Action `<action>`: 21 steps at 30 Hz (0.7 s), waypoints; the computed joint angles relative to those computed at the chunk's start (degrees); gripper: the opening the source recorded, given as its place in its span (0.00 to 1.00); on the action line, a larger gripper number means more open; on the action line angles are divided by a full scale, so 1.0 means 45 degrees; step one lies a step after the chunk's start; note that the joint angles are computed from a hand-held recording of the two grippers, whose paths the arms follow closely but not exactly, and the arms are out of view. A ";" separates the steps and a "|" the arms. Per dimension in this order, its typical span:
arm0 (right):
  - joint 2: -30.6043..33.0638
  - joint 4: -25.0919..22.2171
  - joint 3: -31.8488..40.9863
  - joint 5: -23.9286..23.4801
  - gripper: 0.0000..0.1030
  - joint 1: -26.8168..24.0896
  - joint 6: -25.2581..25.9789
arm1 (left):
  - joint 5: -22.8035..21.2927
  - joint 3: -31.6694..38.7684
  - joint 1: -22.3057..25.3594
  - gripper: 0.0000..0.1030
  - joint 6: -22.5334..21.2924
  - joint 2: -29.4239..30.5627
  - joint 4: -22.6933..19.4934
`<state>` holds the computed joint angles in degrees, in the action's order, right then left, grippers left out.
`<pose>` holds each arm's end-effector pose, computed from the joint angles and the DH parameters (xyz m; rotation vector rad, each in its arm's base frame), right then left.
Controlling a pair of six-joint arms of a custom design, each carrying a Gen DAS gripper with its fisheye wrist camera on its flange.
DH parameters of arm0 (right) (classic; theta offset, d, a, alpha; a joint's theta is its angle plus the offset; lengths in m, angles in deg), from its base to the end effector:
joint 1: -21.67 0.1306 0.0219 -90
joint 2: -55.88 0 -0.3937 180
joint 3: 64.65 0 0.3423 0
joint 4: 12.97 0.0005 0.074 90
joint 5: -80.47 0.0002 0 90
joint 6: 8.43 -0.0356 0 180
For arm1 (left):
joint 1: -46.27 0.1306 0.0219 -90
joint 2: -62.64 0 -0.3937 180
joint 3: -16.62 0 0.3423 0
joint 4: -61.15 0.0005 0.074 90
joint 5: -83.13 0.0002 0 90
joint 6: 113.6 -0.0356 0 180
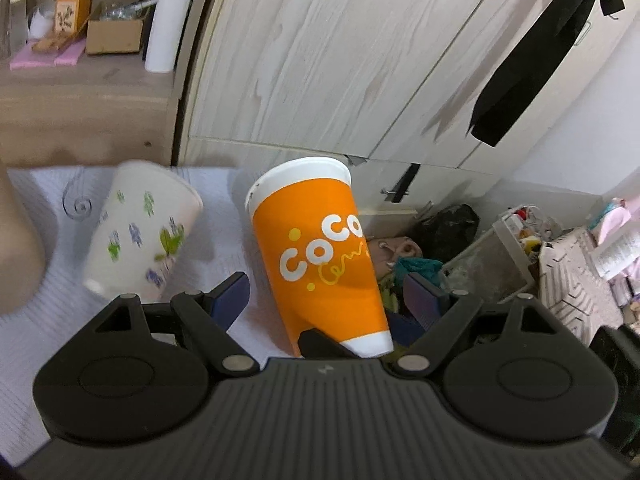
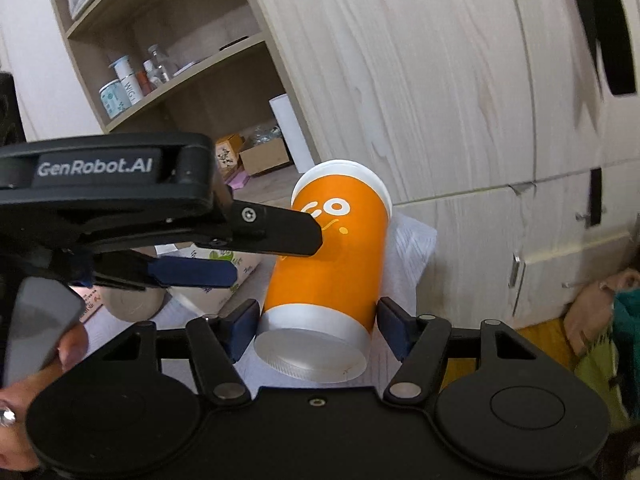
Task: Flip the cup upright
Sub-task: 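Close the right gripper around the orange cup's body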
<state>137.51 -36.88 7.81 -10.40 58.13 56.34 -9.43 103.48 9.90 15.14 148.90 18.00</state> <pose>0.3171 0.2343 0.4056 -0.2261 2.2066 0.6309 0.3381 -0.2476 0.4528 -0.0730 2.3913 -0.5985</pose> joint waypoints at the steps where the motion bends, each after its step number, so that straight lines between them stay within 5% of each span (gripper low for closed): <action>1: -0.0105 -0.0004 -0.0094 -0.0029 0.68 0.0059 -0.0265 | 0.0044 -0.0124 -0.0036 0.82 0.0113 -0.0080 0.0076; 4: -0.0580 0.0644 -0.0761 -0.0484 0.68 0.0176 -0.1036 | -0.0007 -0.0362 -0.0119 0.81 0.0192 -0.0235 0.0057; 7: -0.0943 0.0945 -0.1269 -0.0258 0.68 0.0360 -0.1499 | 0.0213 -0.0553 -0.0144 0.68 0.0163 -0.0356 -0.0061; 12: -0.1246 0.0924 -0.1522 -0.0285 0.68 0.0526 -0.2136 | 0.0336 -0.1149 -0.0227 0.68 0.0507 -0.0682 0.0200; 17: -0.1859 0.0976 -0.1879 0.0282 0.68 0.1007 -0.2348 | 0.1113 -0.2299 -0.0028 0.66 0.1464 -0.1374 0.1478; 21: -0.2140 0.0522 -0.1887 0.0420 0.68 0.1411 -0.2324 | 0.0734 -0.2813 -0.0364 0.66 0.1379 -0.2084 0.1432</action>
